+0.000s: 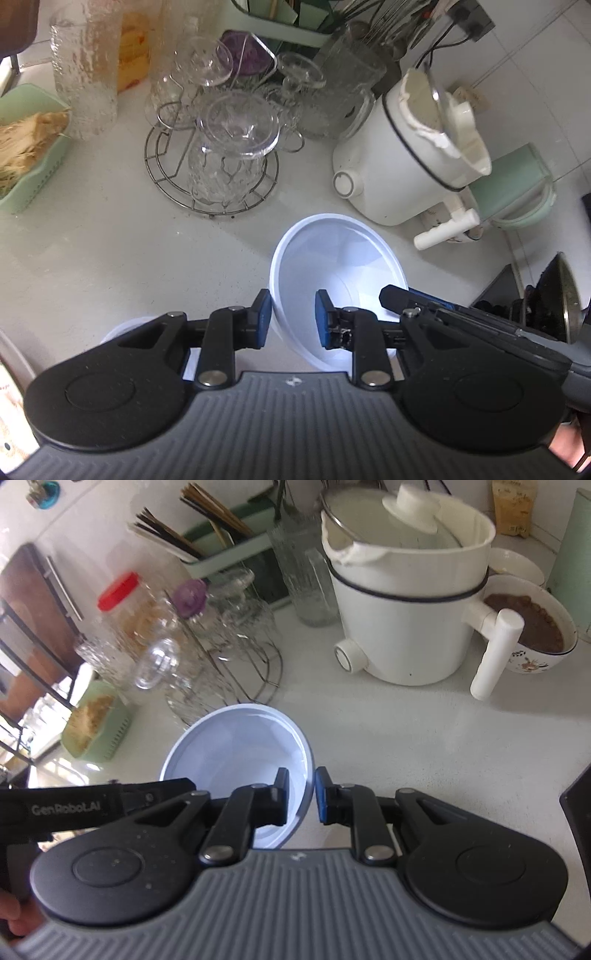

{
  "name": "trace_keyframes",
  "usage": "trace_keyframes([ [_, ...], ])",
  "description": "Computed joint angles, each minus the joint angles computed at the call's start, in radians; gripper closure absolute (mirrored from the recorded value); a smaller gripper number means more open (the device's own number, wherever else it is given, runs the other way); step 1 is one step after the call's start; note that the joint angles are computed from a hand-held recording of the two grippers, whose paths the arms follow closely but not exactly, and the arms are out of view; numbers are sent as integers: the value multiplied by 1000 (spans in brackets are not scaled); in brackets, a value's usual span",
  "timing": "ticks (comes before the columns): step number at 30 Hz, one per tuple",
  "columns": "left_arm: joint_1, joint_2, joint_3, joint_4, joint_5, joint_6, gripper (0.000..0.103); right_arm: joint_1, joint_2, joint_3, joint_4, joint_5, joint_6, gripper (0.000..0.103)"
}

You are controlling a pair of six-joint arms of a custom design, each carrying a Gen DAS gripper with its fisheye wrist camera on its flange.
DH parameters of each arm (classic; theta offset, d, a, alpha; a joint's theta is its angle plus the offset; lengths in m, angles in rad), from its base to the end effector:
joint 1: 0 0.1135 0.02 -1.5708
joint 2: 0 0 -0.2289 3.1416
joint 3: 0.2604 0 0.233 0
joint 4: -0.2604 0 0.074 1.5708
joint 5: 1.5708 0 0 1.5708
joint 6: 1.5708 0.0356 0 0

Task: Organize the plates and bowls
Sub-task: 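Lift the second bowl with both grippers and lower it into the first bowl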

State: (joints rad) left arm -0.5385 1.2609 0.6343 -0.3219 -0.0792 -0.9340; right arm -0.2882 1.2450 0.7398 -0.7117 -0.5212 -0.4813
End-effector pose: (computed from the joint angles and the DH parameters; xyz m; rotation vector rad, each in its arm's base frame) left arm 0.2002 -0.1163 0.1591 -0.5406 2.5304 -0.4828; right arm 0.2055 -0.0424 0.1755 -0.3720 2.5619 0.4656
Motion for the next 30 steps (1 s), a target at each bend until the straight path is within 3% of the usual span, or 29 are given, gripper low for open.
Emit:
trace_keyframes([
  [6, -32, -91, 15, -109, 1, 10, 74, -22, -173, -44, -73, -7, 8, 84],
  [9, -63, -146, 19, -150, -51, -5, 74, -53, -191, -30, -128, -46, 7, 84],
  [21, -94, -371, -28, -285, -66, 11, 74, -157, -382, -95, -282, -140, 2, 83],
  [30, -124, -564, -84, -428, -146, -34, 74, -97, -515, -132, -363, -151, 18, 83],
])
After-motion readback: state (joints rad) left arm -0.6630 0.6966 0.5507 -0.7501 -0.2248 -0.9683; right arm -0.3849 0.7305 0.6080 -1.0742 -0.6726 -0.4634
